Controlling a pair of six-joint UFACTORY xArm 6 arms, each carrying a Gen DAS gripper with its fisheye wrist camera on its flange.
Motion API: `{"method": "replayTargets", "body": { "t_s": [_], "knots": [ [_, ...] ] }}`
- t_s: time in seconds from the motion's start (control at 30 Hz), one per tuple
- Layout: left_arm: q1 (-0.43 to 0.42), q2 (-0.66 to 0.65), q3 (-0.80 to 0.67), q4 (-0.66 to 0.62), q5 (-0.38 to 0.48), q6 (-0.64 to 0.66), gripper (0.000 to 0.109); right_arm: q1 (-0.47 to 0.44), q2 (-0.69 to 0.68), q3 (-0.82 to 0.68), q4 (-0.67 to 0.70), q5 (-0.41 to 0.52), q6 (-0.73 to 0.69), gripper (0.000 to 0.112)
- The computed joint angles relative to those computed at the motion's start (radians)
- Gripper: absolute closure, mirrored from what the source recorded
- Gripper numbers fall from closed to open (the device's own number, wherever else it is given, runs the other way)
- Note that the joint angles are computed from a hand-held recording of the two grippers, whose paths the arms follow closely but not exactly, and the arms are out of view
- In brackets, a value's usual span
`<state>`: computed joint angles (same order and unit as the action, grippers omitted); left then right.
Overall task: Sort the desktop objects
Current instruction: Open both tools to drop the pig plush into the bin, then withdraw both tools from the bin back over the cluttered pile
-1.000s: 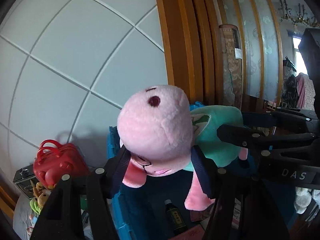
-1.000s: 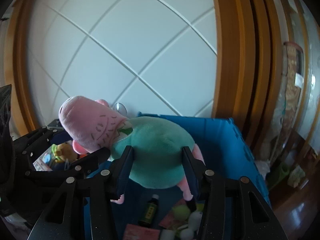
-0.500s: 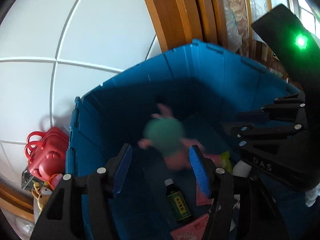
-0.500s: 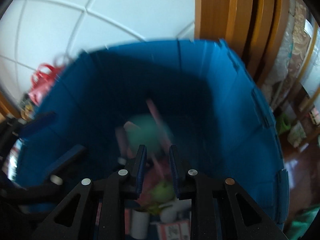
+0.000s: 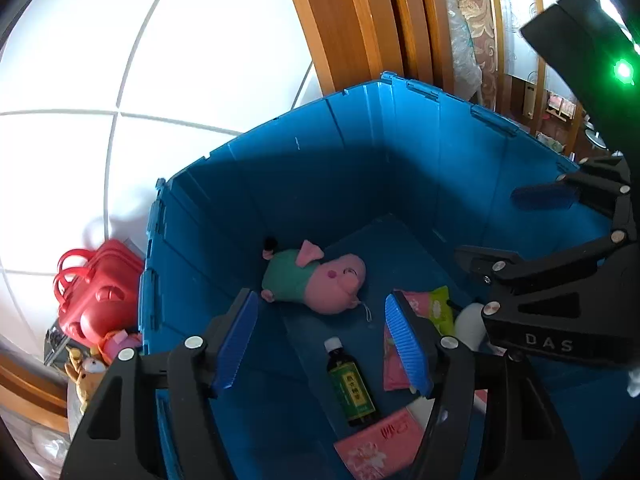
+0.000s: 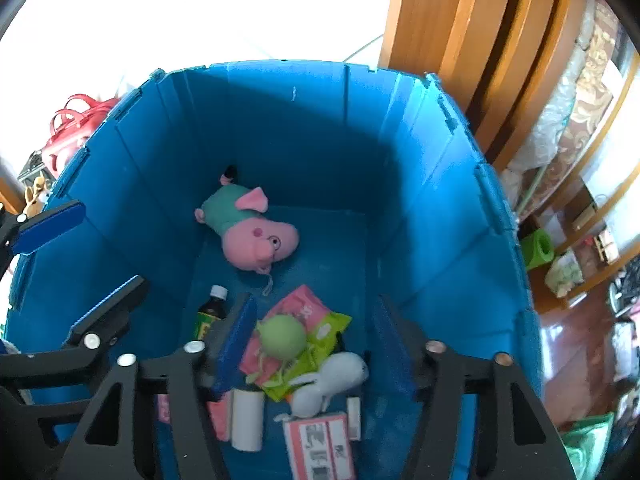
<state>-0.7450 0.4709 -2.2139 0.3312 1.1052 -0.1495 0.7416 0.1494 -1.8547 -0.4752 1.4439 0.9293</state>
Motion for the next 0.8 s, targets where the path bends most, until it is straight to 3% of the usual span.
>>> {"method": "replayTargets", "body": {
  "t_s": [0.1, 0.27, 0.5, 0.6, 0.8],
  "knots": [
    [0.002, -0.038, 0.036, -0.039, 0.022, 0.002, 0.042, 0.015, -0.003, -0.01, -0.007, 0.045, 0.012, 0.026],
    [-0.006, -0.183, 0.235, -0.074, -0.07, 0.004, 0.042, 0.065, -0.045, 0.017, -0.034, 0.077, 0.039, 0.016],
    [-0.018, -0.428, 0.541, -0.037, -0.234, -0.085, 0.04, 0.174, -0.096, 0.057, -0.119, 0.089, 0.169, 0.011],
    [-0.025, -0.549, 0.684, 0.048, -0.324, -0.18, 0.026, 0.239, -0.113, 0.074, -0.185, 0.079, 0.221, 0.01],
    [-0.021, -0.758, 0.914, 0.158, -0.429, -0.376, 0.025, 0.35, -0.12, 0.093, -0.304, 0.059, 0.291, 0.01]
  ]
}}
